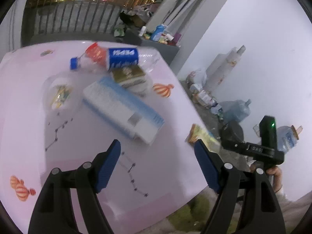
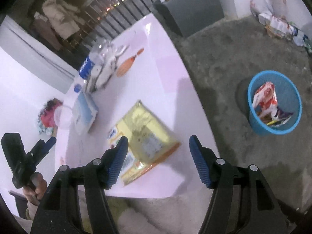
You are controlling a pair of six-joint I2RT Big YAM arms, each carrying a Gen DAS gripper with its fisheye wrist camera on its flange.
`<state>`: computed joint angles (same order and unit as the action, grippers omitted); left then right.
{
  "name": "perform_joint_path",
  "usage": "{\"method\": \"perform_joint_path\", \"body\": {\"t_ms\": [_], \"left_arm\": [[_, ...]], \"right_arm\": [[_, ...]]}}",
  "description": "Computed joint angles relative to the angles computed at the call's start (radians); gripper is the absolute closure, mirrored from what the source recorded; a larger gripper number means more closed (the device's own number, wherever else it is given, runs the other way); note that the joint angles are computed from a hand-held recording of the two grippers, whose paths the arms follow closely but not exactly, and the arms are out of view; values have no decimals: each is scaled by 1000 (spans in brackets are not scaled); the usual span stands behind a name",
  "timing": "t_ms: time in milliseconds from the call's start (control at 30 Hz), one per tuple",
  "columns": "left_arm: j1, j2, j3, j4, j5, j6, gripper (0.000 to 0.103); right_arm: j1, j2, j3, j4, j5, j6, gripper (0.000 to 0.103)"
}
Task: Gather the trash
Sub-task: 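Move both tools back to the table toward the yellow snack bag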
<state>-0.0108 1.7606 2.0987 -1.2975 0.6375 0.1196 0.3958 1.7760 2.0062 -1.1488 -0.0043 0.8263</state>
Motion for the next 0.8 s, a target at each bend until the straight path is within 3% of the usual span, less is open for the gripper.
{"method": "perform_joint_path", "body": {"t_ms": [267, 533, 700, 800], "left_arm": [[-8, 18, -1, 30, -5, -38, 27], [3, 16, -13, 67, -24, -91, 27], [17, 5, -32, 79, -27, -106, 27], [24, 1, -35, 79, -31, -107, 27]], "right_arm": [[24, 82, 158, -107, 33, -35, 41], [28, 175, 305, -224, 8, -96, 41], [35, 240, 407, -282, -28, -117, 47], [50, 285, 487, -341, 15, -154, 51]]}}
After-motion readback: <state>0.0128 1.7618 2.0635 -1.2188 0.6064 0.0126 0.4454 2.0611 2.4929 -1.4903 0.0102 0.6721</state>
